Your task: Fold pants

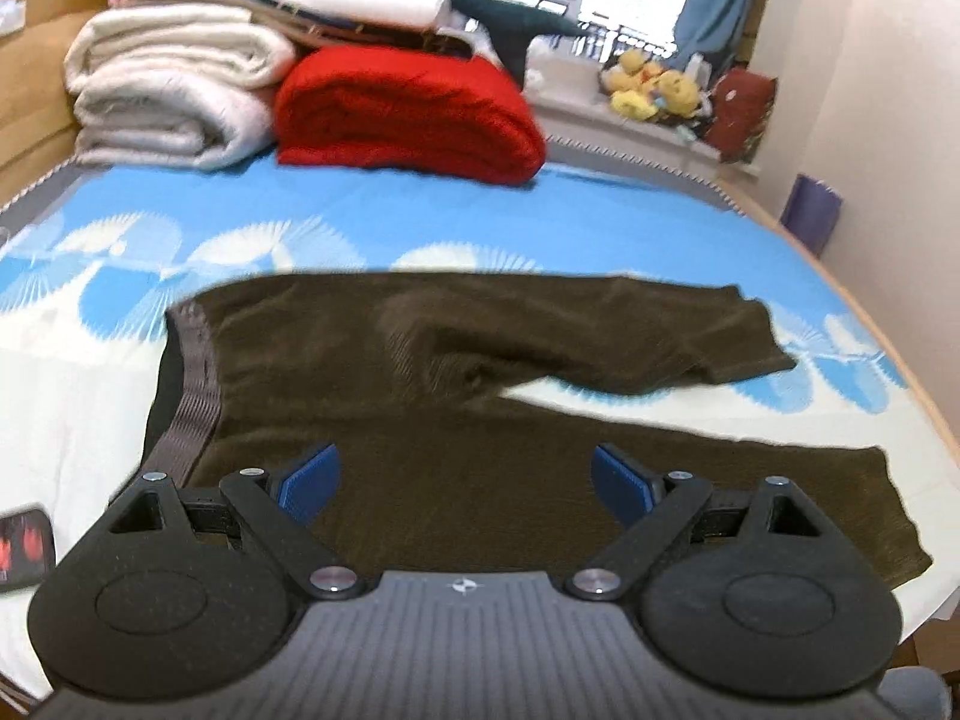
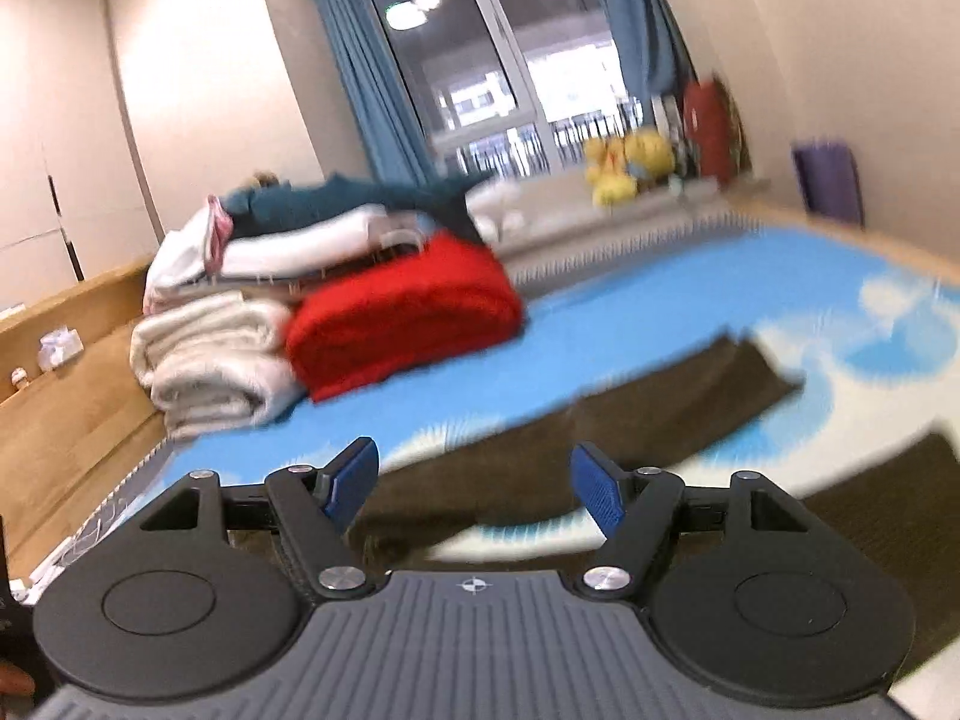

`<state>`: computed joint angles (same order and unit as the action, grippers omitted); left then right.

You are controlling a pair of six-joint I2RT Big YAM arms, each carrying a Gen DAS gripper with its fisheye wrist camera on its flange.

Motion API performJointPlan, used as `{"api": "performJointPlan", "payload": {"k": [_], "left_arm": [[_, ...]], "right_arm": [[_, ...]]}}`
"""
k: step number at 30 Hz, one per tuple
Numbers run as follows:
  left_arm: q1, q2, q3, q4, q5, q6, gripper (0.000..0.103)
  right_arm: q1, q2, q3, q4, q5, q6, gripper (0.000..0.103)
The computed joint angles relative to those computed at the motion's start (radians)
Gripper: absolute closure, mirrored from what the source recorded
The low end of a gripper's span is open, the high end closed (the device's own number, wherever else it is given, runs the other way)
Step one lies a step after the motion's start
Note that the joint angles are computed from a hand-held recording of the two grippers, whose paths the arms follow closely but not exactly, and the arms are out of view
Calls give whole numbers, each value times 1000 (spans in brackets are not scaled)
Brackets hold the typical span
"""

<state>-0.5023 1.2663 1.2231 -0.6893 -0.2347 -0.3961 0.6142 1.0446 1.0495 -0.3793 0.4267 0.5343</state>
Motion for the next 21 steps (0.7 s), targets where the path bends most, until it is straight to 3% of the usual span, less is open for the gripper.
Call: {"api": "performJointPlan", "payload": {"k": [4, 8, 11, 14, 18, 21], "left_arm": [[9, 36, 93, -18, -18, 48, 9], [46, 109, 232, -75, 14, 37, 9], [76, 175, 364, -135, 43, 50, 9], [93, 215, 477, -186, 14, 89, 9], [88, 201, 556, -172, -38, 190, 9], [64, 184, 600, -168, -65, 239, 9]], "right_arm": [[-23, -12, 72, 8, 21, -92, 23], [-72, 37, 163, -4, 27, -163, 22], [-112, 89, 248, -23, -6, -155, 22], [-136, 133, 335, -37, -44, -150, 22], [-161, 150, 435, -26, -72, -144, 22], [-164, 145, 497, -37, -45, -169, 22]]}}
